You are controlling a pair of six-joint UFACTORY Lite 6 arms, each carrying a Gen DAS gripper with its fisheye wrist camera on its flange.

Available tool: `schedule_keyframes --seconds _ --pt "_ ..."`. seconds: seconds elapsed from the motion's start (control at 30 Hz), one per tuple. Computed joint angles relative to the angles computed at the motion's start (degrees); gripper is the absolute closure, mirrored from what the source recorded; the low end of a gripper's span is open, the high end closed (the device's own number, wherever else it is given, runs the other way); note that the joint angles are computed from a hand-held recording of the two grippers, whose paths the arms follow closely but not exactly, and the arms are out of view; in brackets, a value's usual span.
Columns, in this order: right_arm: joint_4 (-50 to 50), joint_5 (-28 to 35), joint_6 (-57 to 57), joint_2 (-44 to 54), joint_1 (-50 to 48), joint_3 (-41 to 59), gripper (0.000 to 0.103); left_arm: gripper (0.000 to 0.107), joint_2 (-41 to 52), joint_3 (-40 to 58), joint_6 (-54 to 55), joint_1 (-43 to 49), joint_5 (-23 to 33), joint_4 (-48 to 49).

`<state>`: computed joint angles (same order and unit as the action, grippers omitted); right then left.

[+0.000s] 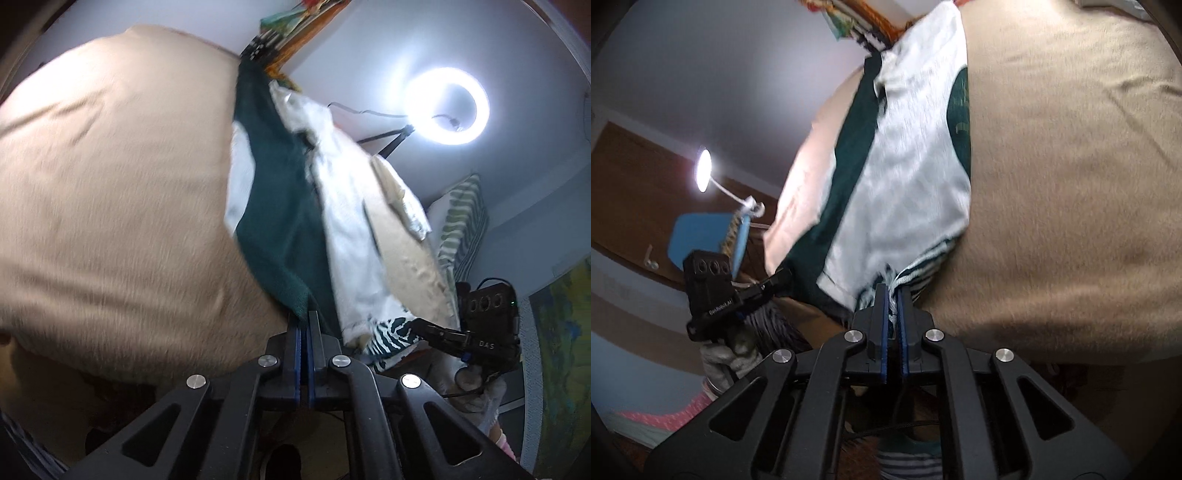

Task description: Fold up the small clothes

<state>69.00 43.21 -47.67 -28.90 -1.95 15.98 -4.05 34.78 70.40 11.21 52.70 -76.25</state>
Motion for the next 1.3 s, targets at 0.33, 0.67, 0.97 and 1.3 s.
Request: schedule_keyframes --seconds 0.33,0.67,0.97,1.3 --pt "7.7 -0.8 -7.1 11.8 -4.9 12.2 0.097 0.107 8.9 15.5 -3.4 -1.7 0.4 -1.3" --pt "15.1 -6.6 -12.3 39.5 -2.9 36.8 0.097 0.107 31.6 42.4 -11.9 -5.2 -3.3 -1.7" --pt "14.4 -10.0 -9.9 58.4 -2.1 53.7 0.097 0.107 48.4 61.8 -19.8 -6.1 -6.2 2.2" --pt "16.0 -15.9 -8.5 58.3 -4.4 53.6 0.097 0.066 50.9 65.0 -18.8 -7.0 -9.8 -1.0"
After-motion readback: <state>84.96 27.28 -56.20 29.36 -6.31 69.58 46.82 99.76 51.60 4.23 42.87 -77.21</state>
